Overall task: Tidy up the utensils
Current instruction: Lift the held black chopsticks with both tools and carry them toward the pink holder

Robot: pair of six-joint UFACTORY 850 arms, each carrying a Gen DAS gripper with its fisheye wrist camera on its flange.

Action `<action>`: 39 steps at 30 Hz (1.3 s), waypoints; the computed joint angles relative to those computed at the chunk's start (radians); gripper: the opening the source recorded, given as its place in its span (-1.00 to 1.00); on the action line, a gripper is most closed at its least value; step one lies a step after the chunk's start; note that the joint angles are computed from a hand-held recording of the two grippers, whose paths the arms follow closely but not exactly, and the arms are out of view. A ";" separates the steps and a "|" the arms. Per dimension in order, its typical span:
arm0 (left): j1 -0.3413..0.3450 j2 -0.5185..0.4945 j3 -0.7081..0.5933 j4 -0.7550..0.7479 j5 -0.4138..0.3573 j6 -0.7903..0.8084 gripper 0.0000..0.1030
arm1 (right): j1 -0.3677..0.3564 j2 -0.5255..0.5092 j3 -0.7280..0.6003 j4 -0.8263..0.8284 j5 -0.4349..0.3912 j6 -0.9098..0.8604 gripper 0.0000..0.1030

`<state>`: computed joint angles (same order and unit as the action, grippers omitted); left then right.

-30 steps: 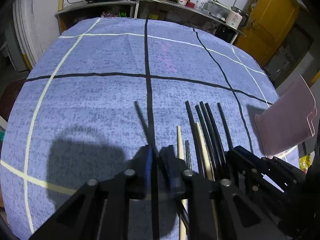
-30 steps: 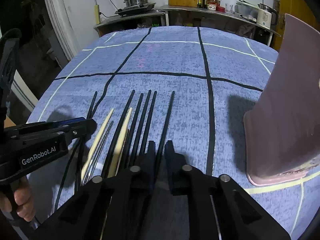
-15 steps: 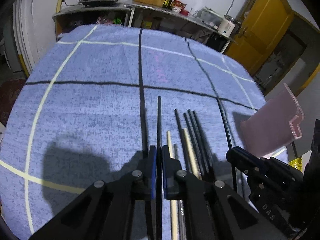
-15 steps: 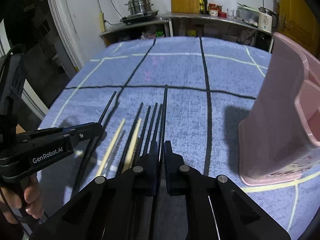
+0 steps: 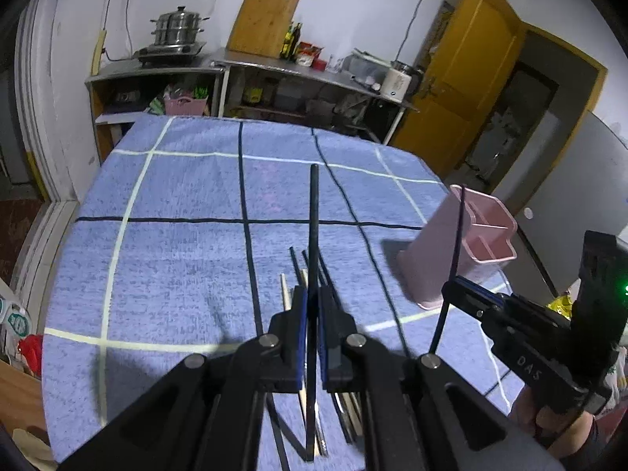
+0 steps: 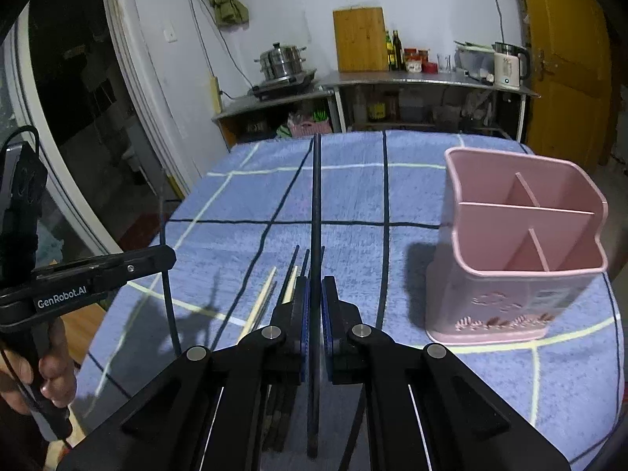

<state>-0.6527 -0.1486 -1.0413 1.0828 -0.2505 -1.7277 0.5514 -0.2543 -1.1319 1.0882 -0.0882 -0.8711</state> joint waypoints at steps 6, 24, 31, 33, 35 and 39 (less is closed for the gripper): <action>-0.045 0.064 0.026 0.043 -0.032 -0.026 -0.89 | -0.005 0.079 0.062 0.208 0.004 -0.208 -0.88; -0.080 0.012 -0.119 0.005 0.025 0.080 -0.89 | -0.078 0.197 0.122 0.684 0.017 -0.664 -0.88; -0.079 -0.082 -0.275 -0.179 0.041 0.305 -0.89 | -0.137 0.238 0.118 0.898 0.024 -0.870 -0.88; -0.077 -0.108 -0.320 -0.243 0.052 0.374 -0.89 | -0.156 0.244 0.110 0.976 0.021 -0.941 -0.88; -0.075 -0.131 -0.360 -0.300 0.054 0.435 -0.89 | -0.171 0.249 0.101 1.048 0.018 -1.009 -0.88; -0.072 -0.181 -0.442 -0.395 0.053 0.535 -0.89 | -0.194 0.242 0.070 1.194 0.022 -1.151 -0.88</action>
